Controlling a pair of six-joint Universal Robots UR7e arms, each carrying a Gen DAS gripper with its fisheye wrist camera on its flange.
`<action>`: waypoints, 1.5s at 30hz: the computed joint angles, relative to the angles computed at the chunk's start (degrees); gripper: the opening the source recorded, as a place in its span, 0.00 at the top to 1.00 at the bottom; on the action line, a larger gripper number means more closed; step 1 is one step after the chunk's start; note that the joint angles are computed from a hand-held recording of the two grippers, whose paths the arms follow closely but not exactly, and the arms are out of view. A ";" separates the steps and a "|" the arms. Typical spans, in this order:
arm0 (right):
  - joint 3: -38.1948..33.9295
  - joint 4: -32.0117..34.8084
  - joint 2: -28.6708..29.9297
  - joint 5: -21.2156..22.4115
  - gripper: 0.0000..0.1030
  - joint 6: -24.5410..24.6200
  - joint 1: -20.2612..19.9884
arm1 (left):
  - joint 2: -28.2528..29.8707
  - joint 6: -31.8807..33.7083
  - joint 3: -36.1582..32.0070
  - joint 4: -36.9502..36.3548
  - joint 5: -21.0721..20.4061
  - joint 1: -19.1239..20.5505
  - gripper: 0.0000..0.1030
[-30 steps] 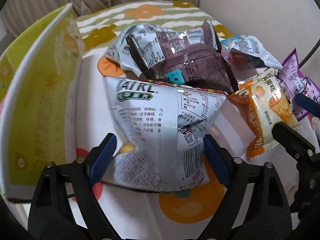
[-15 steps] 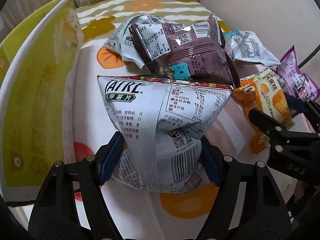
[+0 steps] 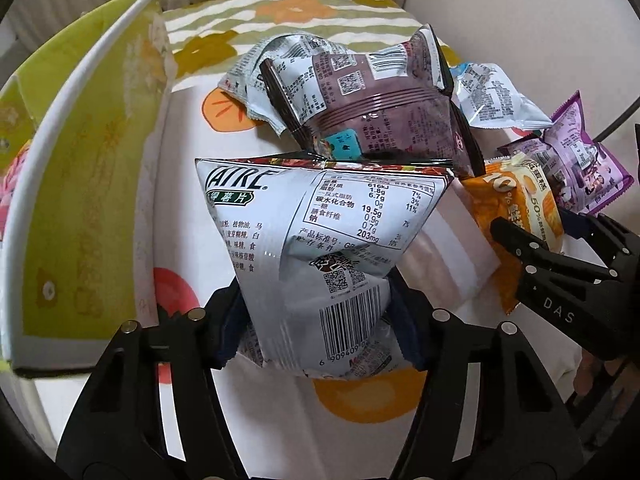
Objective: Organize snacks
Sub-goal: 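Grasp the white AIRE bag with left tool while right tool grasps cake packet, then carry the AIRE bag and cake packet over the box with both tools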
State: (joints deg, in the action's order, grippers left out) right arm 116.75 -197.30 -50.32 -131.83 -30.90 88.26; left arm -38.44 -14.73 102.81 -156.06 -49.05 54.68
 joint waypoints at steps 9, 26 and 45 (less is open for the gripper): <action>3.87 -1.68 -3.28 2.97 0.43 1.36 0.77 | -2.21 -3.31 3.26 -1.10 1.08 -2.09 0.46; 9.92 2.45 -14.88 9.34 0.44 -0.44 6.23 | -11.87 -15.87 10.83 -0.97 7.78 -12.18 0.46; -12.66 27.71 -3.73 19.75 0.44 3.69 18.68 | -23.95 -7.58 3.45 7.00 18.81 -6.49 0.46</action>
